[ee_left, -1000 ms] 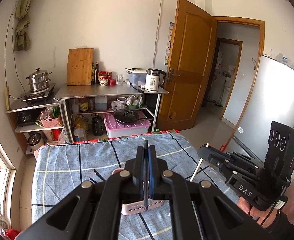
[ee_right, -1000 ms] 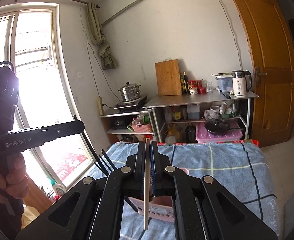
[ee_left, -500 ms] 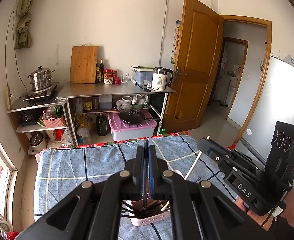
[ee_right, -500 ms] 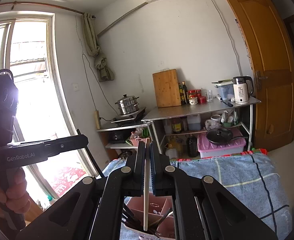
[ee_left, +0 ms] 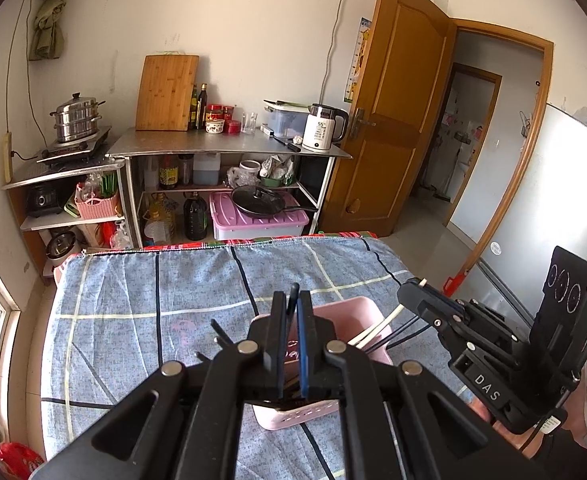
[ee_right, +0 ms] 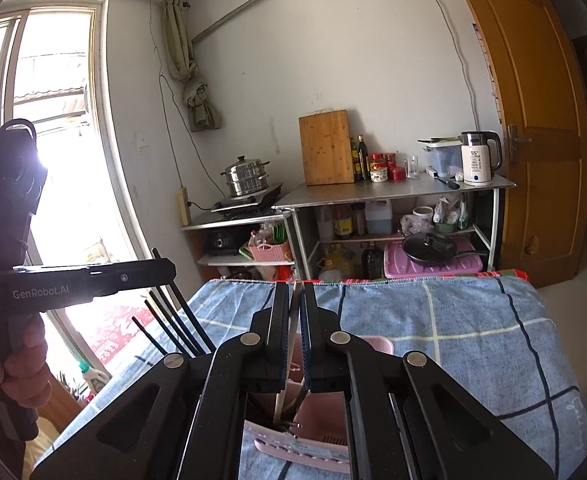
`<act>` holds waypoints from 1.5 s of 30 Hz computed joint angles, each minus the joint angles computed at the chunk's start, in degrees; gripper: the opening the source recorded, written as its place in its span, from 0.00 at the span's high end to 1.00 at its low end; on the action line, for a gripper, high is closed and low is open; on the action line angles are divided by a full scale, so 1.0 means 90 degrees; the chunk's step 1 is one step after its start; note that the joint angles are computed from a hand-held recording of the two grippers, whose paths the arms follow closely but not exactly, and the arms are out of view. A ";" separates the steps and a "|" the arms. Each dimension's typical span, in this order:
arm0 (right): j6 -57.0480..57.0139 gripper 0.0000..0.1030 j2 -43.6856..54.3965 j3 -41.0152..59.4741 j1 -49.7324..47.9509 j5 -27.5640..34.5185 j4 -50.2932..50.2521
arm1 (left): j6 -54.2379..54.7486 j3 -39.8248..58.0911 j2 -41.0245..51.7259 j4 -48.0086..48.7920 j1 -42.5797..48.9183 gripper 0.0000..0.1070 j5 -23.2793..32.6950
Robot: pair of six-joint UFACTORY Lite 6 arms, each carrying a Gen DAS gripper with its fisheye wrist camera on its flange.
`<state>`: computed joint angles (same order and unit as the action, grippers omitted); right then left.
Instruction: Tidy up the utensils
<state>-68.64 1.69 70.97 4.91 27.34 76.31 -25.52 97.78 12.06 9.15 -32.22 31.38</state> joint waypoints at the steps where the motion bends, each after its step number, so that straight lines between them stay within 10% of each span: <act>1: -0.0007 0.95 0.0000 -0.0051 -0.0011 0.0034 -0.0050 | 0.0009 -0.0044 -0.0011 -0.0046 0.0005 0.94 0.0003; 6: 0.0281 0.94 -0.0076 -0.0160 -0.0020 0.0185 -0.0519 | -0.0057 -0.0562 -0.0267 -0.0163 0.0000 0.90 -0.0163; 9: 0.0445 0.90 -0.0197 -0.0245 -0.0052 0.0260 -0.0793 | -0.0475 -0.0928 -0.0523 0.0180 -0.0087 0.70 -0.0339; 23: 0.0478 0.84 -0.1379 -0.0982 -0.0896 0.1043 -0.0870 | -0.3296 -0.2560 -0.2082 0.2910 -0.0999 0.66 -0.0378; 29: 0.0426 0.68 -0.2458 -0.1841 -0.1444 0.1472 -0.1087 | -0.5499 -0.3565 -0.2807 0.4914 -0.2083 0.63 0.0203; 45: 0.0581 0.65 -0.5600 -0.4295 -0.2869 0.2753 -0.1854 | -0.9332 -0.5240 -0.2830 0.7026 -0.4965 0.58 0.2468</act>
